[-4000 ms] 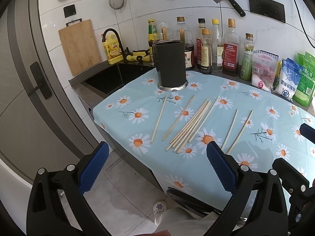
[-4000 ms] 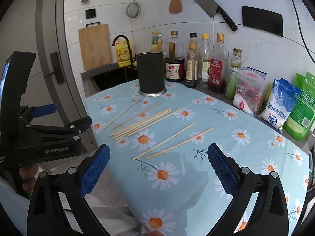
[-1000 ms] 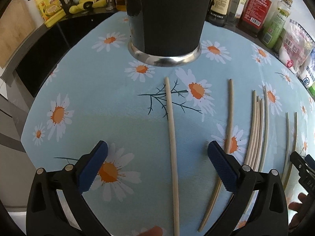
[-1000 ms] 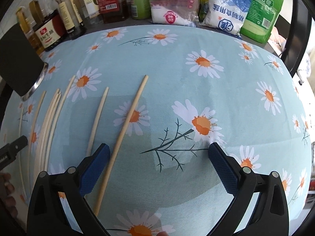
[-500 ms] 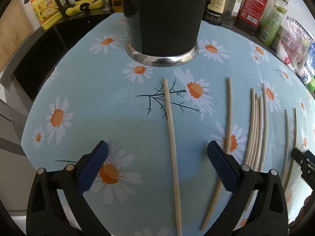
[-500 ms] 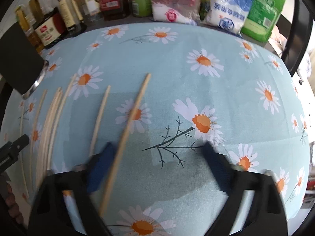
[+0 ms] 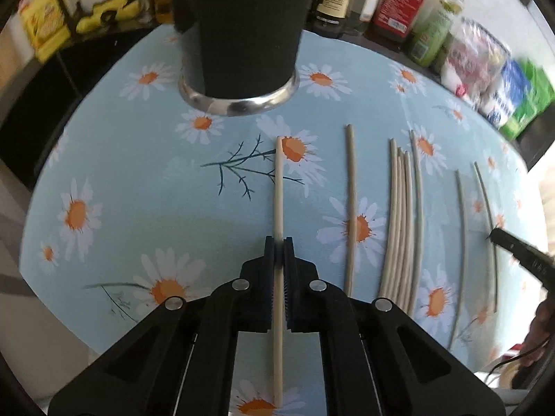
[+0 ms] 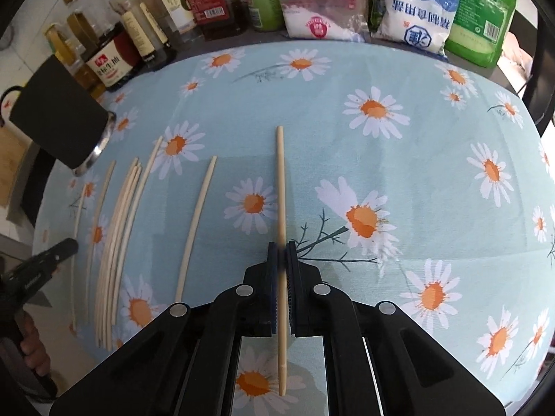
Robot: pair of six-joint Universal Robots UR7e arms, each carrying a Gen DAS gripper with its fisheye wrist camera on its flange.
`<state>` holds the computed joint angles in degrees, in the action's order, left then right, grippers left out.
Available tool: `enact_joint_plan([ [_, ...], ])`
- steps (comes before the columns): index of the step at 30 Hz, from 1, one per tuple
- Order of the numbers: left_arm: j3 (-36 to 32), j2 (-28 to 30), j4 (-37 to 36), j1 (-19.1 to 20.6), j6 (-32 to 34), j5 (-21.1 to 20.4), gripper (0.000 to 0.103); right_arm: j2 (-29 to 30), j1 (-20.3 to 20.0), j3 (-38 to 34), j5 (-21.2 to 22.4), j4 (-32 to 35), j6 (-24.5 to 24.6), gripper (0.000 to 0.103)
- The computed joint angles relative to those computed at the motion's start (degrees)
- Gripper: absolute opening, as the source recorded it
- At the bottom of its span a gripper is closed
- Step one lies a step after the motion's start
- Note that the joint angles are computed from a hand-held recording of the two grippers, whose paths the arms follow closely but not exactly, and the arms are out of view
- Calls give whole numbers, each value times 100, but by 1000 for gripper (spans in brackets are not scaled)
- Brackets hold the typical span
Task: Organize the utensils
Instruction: 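Lift both held chopsticks and carry them over the black holder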
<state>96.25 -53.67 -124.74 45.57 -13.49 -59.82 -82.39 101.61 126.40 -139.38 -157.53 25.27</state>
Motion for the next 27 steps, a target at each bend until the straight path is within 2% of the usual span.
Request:
enact_joint_plan([
  [6, 285, -235, -353, -152, 13, 251, 5, -57, 188, 18, 54, -312, -580, 5],
  [10, 492, -364, -639, -298, 43, 497, 5, 18, 326, -46, 92, -684, -1134, 5],
  [21, 598, -562, -1553, -683, 231, 1450, 5, 372, 612, -369, 628, -2176, -3081, 5],
  [27, 419, -495, -2170, -833, 620, 1904, 5, 619, 763, -822, 1006, -2562, -3855, 5],
])
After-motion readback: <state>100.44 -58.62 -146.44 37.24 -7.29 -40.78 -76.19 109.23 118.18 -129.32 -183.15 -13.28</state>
